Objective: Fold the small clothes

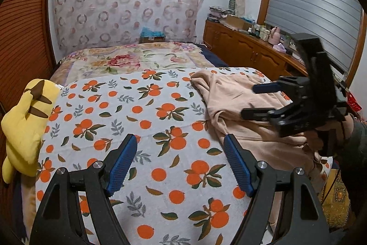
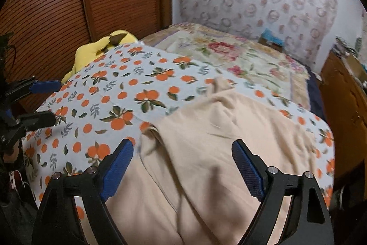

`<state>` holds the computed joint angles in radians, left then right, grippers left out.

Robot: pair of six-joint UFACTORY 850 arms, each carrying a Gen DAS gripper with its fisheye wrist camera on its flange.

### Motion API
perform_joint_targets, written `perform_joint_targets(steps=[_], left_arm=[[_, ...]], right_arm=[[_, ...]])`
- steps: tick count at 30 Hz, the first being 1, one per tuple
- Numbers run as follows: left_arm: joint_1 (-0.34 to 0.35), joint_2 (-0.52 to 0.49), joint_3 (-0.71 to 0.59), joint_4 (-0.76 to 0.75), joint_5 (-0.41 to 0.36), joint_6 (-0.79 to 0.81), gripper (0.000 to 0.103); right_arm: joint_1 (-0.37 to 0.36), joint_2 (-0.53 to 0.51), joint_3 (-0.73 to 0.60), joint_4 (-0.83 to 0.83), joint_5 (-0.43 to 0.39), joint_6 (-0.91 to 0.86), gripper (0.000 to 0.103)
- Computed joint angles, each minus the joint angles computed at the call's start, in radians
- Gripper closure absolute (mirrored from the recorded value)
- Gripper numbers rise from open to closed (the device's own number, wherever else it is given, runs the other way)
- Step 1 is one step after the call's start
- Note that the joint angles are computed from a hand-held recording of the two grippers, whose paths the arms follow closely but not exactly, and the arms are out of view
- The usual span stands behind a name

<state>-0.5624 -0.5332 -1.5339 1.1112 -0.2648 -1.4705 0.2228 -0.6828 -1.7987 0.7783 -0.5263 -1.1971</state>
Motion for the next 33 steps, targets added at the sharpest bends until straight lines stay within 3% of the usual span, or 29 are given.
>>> perform_joint_targets(steps=[13,15,16,17,20,26,33], left_arm=[[0.007,-0.005,0.015,-0.029,0.021,0.016,0.025],[0.006,-0.007,0.014,-0.041,0.025,0.026,0.025],[0.005,-0.007,0.015,-0.044,0.025,0.028,0.025],[0.005,-0.007,0.015,-0.047,0.025,0.031,0.025],[0.002,-0.006,0.019,-0.028,0.021,0.011,0.025],[0.001,0.003,0.034,0.113,0.009,-0.162,0.025],[0.000,0.002,0.029,0.111,0.012,-0.154,0.025]], right_arm=[[0.047,-0.142,-0.193,-0.240,-0.060,0.219,0.031],[0.053,-0.154,-0.208,-0.269,-0.049,0.248,0.039],[0.053,-0.159,-0.215,-0.272,-0.049,0.251,0.052],[0.053,-0.164,-0.222,-0.270,-0.055,0.248,0.072],[0.041,-0.139,-0.192,-0.203,-0.039,0.183,0.094],[-0.023,-0.066,-0.141,0.015,-0.018,0.031,0.096],[-0.080,-0.104,-0.272,-0.192,0.032,0.253,0.096]])
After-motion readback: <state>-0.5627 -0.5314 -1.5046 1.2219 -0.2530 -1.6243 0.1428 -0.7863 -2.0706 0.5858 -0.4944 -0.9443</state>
